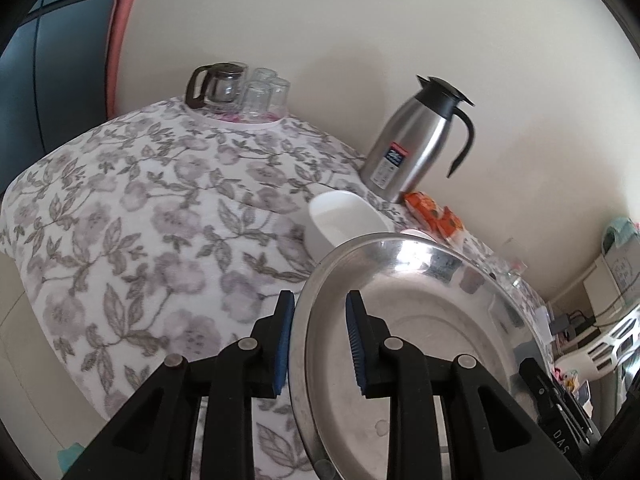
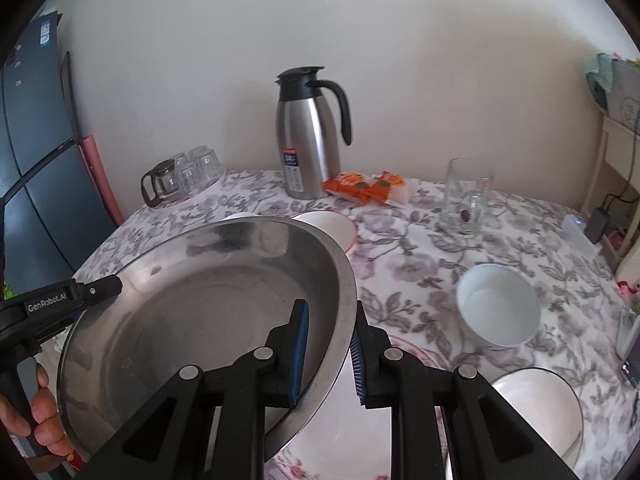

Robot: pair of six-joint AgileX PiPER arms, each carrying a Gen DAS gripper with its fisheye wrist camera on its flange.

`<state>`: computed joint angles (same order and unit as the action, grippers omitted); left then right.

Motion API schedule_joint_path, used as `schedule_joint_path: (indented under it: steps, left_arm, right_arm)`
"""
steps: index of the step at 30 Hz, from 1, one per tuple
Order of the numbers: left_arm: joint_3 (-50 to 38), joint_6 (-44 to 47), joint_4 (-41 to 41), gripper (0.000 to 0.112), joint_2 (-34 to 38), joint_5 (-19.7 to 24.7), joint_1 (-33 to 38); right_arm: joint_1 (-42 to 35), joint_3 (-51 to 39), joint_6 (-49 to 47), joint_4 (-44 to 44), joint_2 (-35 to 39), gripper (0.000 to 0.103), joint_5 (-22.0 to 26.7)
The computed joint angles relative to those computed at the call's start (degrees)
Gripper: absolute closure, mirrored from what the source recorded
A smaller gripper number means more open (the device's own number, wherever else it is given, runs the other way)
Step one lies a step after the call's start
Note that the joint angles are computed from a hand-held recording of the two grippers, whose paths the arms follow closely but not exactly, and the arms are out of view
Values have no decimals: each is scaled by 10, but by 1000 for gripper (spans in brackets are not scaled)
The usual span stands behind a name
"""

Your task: Organize plates and bowls

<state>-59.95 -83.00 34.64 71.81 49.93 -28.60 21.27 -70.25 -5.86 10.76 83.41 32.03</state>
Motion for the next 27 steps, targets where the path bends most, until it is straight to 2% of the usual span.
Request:
schedule_joint_path:
  steps: [17, 24, 27]
  left_arm:
    - [-76, -12, 17, 80, 83, 40, -101]
    - [-105, 15, 2, 79, 124, 57, -117]
    - [-112, 39, -21, 75, 137, 54, -109]
  right_arm:
    - [-105, 62, -104, 71, -71, 82, 18]
    - [-134, 69, -131, 99, -56, 81, 24]
    - [-134, 72, -132, 93, -44, 81, 20]
